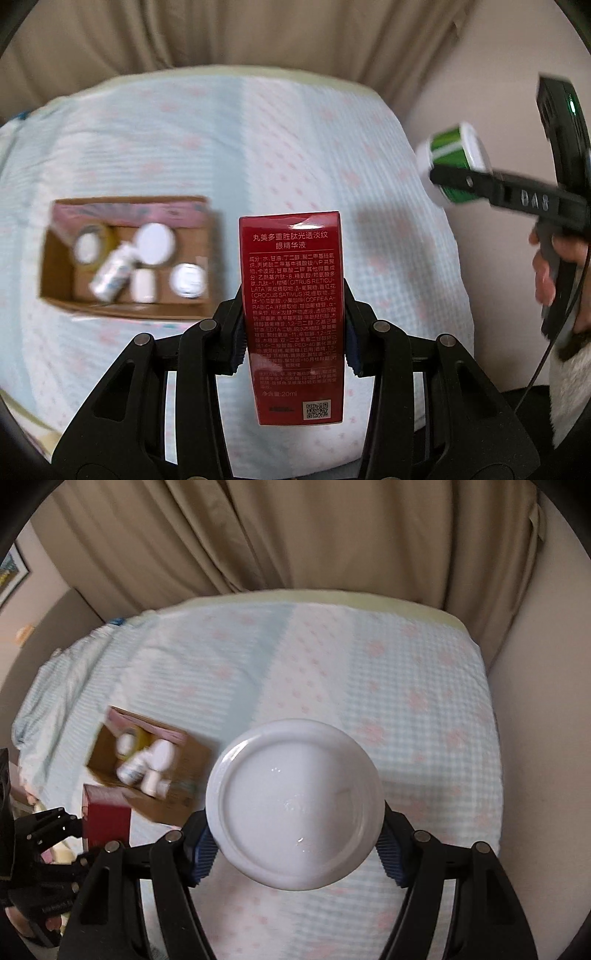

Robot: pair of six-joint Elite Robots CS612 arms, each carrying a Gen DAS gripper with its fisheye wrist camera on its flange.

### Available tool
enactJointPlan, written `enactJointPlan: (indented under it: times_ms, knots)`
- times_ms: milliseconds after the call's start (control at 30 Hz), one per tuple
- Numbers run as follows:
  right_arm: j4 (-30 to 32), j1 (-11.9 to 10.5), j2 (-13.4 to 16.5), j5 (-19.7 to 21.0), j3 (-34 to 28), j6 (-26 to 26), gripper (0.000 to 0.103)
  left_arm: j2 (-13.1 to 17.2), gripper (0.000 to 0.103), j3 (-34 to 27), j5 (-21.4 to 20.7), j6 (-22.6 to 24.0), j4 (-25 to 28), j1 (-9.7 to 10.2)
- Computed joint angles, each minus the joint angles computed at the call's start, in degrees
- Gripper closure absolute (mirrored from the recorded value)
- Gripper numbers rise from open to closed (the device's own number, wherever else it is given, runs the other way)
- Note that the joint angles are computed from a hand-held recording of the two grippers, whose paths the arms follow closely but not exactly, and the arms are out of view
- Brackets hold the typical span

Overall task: Organize rigid objects
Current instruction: 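Carry the red carton and green-labelled jar over the box with both tools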

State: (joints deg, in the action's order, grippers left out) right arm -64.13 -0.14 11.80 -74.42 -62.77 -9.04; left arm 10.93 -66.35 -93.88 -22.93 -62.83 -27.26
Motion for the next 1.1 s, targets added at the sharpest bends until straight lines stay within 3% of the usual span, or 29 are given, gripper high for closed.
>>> enactJointPlan:
  times_ms: [167,367,500,767,900,1100]
  knots:
    - [-0.7,2.7,-1.5,2.0,0.7,1.2,0.035,-0.8,0.065,-2.3,2.2,0.1,1.8,3.03]
    - [-3.0,6.4,-2.1,2.9,2.5,3.7,0.035,-0.2,0.065,-4.0,1.2,1.8,3.4,7.07]
    - [-5.2,9.0,-2.6,1.4,4.9,6.1,0.035,0.1,0.065,-3.4,-1.1,5.2,3.8,10.17]
    - [-9.4,13.4,-4.7,-3.3,12.2,16.1,0.035,0.1,0.065,1.6,-7.5,12.2,2.7,15.76]
    - [-10.1,15.0,-5.1,-6.3,15.1,22.2,0.035,0.2,0.065,4.4,-8.5,16.5,2.8,17.26]
    - [-10.2,16.7,-5.1,-8.0,19.5,29.0,0.035,1.4,0.065,6.5,-7.0,17.5,1.9,18.15]
